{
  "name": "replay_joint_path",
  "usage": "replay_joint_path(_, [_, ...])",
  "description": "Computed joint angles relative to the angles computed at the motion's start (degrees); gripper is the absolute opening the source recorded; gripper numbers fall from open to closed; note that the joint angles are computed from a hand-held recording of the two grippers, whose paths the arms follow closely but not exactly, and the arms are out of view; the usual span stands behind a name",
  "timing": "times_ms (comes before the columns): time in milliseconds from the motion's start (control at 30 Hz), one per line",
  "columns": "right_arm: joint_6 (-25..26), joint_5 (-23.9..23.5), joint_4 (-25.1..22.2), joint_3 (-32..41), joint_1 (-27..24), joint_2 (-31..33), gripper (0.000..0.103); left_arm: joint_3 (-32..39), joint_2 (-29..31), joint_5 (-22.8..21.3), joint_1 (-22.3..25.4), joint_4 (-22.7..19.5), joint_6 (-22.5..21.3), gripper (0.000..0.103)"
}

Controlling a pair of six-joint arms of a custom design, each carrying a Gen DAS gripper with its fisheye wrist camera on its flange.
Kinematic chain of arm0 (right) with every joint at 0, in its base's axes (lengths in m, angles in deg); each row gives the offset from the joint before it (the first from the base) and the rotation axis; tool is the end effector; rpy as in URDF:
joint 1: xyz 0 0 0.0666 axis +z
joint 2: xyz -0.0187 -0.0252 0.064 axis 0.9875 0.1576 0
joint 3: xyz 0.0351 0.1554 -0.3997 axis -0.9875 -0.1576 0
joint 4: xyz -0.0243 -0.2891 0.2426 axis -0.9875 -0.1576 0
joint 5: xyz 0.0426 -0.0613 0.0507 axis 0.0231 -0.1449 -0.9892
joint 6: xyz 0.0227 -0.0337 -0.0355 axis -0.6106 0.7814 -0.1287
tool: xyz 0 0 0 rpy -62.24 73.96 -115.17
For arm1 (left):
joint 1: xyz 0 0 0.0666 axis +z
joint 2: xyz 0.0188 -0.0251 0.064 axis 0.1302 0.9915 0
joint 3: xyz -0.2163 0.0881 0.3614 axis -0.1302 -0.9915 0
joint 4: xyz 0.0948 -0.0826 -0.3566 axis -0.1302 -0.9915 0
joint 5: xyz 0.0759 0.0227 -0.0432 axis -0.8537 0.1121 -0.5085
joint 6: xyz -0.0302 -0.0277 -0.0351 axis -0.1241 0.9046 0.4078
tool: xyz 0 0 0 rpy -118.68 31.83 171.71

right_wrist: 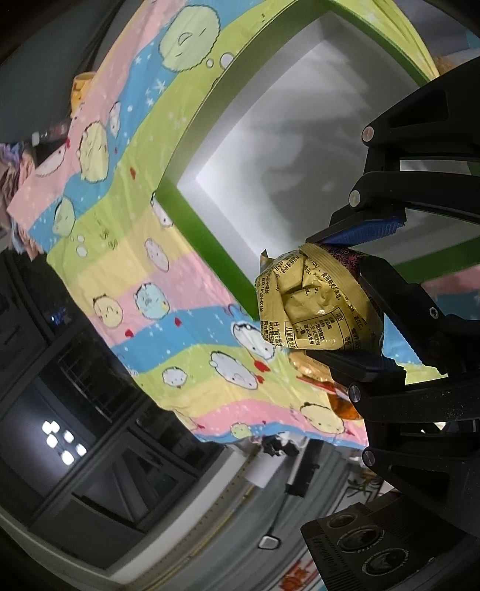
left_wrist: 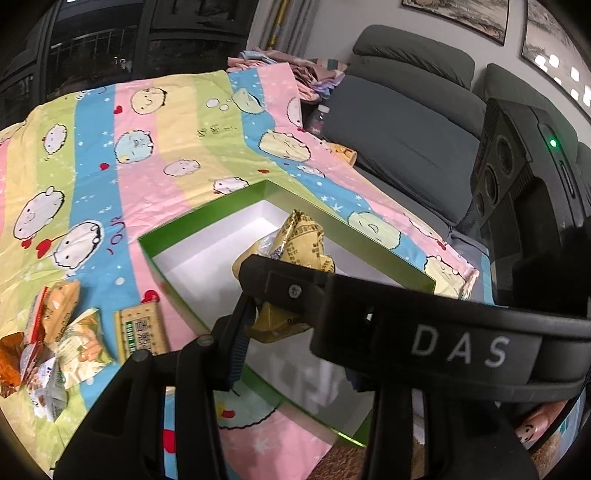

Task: Organize snacks
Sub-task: 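Carry the gold bag with the right gripper over the green box, then lower the gold bag into the box and open the right gripper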

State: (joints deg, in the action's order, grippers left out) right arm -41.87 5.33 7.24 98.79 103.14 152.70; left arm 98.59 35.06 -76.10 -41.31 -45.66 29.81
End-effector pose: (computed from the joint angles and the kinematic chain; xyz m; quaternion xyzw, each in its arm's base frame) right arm 0.3796 0.1698 0.4027 -0.0154 0.8854 0.3559 0.2987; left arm 0.3301 -0.3642 0.4189 0.1100 0.8996 -0.1647 0.3892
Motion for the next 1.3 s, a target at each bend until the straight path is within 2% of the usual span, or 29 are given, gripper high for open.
replay_joint_path(500, [-0.74, -0.59, -2.35, -0.02, -2.39, 1.55, 0.053, 2.85, 3.76, 4.29, 0.76, -1.85, 0.82, 0.042])
replay_joint_path(1300, [-0.55, 1.72, -6.47, 1.4, -1.76, 4.35, 0.053, 3.8, 6.41, 10.65, 3.07, -3.45, 2.44, 0.042])
